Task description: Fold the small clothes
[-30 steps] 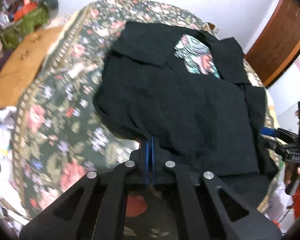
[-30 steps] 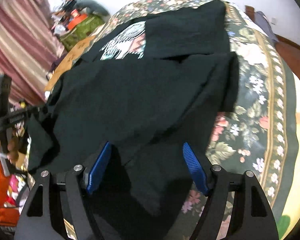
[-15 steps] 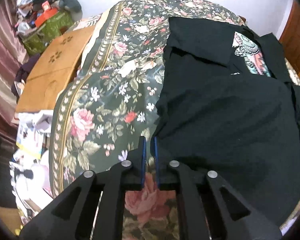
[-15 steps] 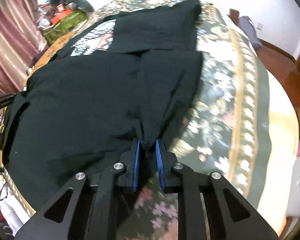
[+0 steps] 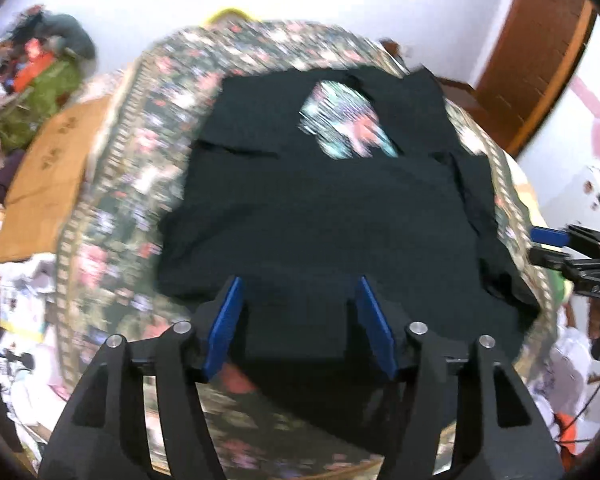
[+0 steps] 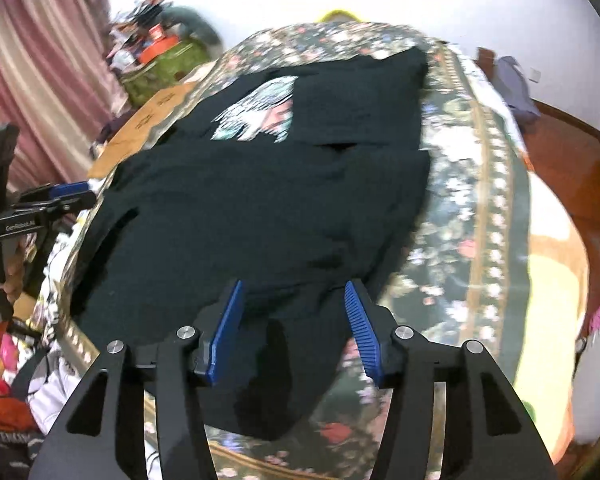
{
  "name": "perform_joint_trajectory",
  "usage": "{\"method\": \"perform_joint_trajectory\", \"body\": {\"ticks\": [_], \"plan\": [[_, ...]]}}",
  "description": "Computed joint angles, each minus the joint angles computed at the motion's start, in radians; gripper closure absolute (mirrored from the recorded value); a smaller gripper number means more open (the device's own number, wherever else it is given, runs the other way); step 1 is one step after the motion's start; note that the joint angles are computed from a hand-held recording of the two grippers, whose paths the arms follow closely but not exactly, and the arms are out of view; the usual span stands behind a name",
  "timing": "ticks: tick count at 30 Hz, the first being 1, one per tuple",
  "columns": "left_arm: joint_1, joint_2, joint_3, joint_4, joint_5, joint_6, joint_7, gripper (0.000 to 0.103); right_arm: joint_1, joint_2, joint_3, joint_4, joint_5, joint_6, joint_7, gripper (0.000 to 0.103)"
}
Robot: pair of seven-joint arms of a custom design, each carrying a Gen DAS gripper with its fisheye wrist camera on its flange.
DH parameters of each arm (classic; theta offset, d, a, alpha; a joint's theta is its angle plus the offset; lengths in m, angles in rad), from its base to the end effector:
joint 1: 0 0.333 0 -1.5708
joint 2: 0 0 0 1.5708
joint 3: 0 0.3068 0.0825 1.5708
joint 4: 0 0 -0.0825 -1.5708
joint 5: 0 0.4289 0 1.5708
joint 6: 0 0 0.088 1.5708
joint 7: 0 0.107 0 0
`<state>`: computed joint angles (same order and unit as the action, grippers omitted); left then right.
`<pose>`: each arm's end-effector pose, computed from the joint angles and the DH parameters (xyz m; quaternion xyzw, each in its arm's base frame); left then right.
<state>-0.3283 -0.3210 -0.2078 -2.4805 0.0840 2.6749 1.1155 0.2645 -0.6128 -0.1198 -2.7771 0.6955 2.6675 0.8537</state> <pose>0.4401 -0.2654 0.4271 -0.6292 0.7334 -0.2223 0.1294 0.4160 0.0460 0.4001 -0.7612 0.5519 -0.0697 0.3334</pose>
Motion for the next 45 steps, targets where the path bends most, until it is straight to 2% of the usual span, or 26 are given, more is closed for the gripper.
{"method": "perform_joint_trajectory", "body": {"ticks": [2, 5, 8, 10, 13, 15, 16, 17, 18, 19, 21, 25, 30, 33, 38, 42, 45], "plan": [[-0.012, 0.039, -0.004, 0.024, -0.012, -0.018, 0.011, 0.043, 0.013, 0.021, 0.007, 0.008, 0.0, -0.013, 0.002, 0.054], [0.003, 0.095, -0.031, 0.055, 0.034, -0.048, -0.025, 0.043, 0.03, 0.073, 0.015, 0.03, 0.006, -0.028, 0.001, 0.054], [0.007, 0.098, -0.032, 0.025, 0.049, 0.018, -0.037, 0.044, 0.027, 0.122, 0.043, 0.049, -0.008, -0.02, 0.017, 0.054], [0.007, 0.092, -0.027, 0.011, 0.042, 0.048, -0.048, 0.063, 0.033, 0.153, 0.046, 0.063, -0.003, -0.015, 0.015, 0.054], [0.001, 0.091, -0.014, 0.001, 0.017, 0.076, -0.047, 0.079, 0.052, 0.163, 0.039, 0.067, 0.034, 0.0, -0.018, 0.052], [-0.001, 0.088, -0.009, -0.004, 0.004, 0.085, -0.04, 0.085, 0.062, 0.168, 0.038, 0.067, 0.056, 0.018, -0.042, 0.057], [0.001, 0.084, -0.01, -0.006, 0.006, 0.086, -0.043, 0.089, 0.067, 0.168, 0.039, 0.066, 0.066, 0.025, -0.049, 0.063], [0.008, 0.078, -0.016, -0.01, 0.019, 0.084, -0.058, 0.093, 0.069, 0.166, 0.041, 0.064, 0.072, 0.036, -0.056, 0.078], [0.02, 0.071, -0.024, -0.012, 0.043, 0.079, -0.083, 0.096, 0.069, 0.162, 0.047, 0.057, 0.079, 0.06, -0.055, 0.087], [0.013, 0.062, -0.013, -0.02, 0.026, 0.088, -0.074, 0.096, 0.066, 0.153, 0.046, 0.051, 0.081, 0.069, -0.049, 0.094], [0.005, 0.043, 0.001, -0.033, 0.0, 0.099, -0.066, 0.096, 0.082, 0.137, 0.006, 0.05, 0.13, 0.061, -0.087, 0.095], [0.046, -0.028, -0.017, -0.057, 0.069, 0.121, -0.128, 0.096, 0.061, 0.071, -0.015, 0.039, 0.169, 0.087, -0.107, 0.096], [0.14, -0.124, -0.058, -0.058, 0.196, 0.137, -0.264, 0.097, 0.028, -0.018, -0.033, 0.04, 0.158, 0.124, -0.104, 0.096], [0.182, -0.157, -0.064, -0.046, 0.252, 0.144, -0.326, 0.098, 0.023, -0.047, -0.042, 0.056, 0.146, 0.176, -0.092, 0.096], [0.251, -0.148, -0.078, 0.014, 0.339, 0.142, -0.41, 0.098, 0.06, -0.041, -0.086, 0.114, 0.155, 0.255, -0.087, 0.096], [0.298, -0.097, -0.088, 0.09, 0.402, 0.14, -0.478, 0.098, 0.109, 0.011, -0.119, 0.186, 0.17, 0.301, -0.099, 0.096], [0.332, -0.042, -0.109, 0.162, 0.481, 0.118, -0.53, 0.098, 0.126, 0.066, -0.12, 0.242, 0.167, 0.329, -0.103, 0.096]]}}
